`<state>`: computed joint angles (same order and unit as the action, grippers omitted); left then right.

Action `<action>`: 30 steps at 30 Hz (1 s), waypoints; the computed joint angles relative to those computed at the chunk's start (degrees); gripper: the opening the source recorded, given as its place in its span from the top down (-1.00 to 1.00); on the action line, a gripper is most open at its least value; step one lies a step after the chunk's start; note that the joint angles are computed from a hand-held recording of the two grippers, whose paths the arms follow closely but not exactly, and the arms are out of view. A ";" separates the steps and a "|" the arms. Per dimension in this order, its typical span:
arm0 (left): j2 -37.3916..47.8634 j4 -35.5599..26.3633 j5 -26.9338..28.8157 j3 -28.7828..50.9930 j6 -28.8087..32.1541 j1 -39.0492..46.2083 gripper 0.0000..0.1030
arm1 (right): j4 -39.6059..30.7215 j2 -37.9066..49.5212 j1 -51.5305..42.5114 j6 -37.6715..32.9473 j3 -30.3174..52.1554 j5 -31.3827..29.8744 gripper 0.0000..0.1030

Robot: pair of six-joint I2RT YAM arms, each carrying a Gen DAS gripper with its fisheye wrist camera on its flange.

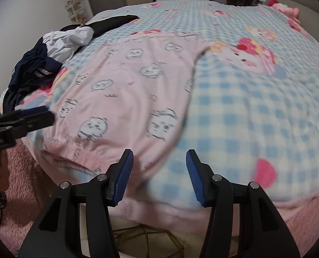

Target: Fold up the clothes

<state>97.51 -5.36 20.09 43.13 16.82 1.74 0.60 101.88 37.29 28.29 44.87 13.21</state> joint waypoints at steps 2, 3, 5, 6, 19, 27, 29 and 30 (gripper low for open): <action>2.77 0.30 -3.61 1.56 -0.09 -2.58 -0.28 | -1.66 2.22 0.62 -1.77 3.01 1.38 0.00; 3.65 0.26 -5.25 2.04 0.23 -3.34 -0.28 | -1.90 2.78 0.54 -2.79 4.00 1.86 0.00; 4.66 0.06 -8.37 2.45 1.32 -4.12 -0.31 | -3.78 4.60 -0.06 -4.62 6.71 2.70 0.00; 5.07 -0.38 -8.32 2.79 1.45 -3.66 -0.31 | -5.72 6.03 -0.57 -5.38 8.63 3.14 0.00; 9.89 -2.09 -5.87 13.20 -0.16 -2.85 -0.31 | -6.03 8.67 -3.68 -6.55 13.57 0.43 -0.01; 11.78 -1.60 -6.53 10.98 0.07 1.87 -0.41 | -5.03 10.43 -3.84 -7.41 10.49 0.44 -0.01; 10.53 -1.44 -5.20 10.04 -0.91 4.32 -0.42 | -5.06 8.00 -4.72 -6.39 8.26 -0.19 -0.01; 10.01 -1.10 -4.63 9.66 -1.43 5.15 -0.42 | -4.97 6.65 -5.39 -5.69 7.26 -0.95 -0.01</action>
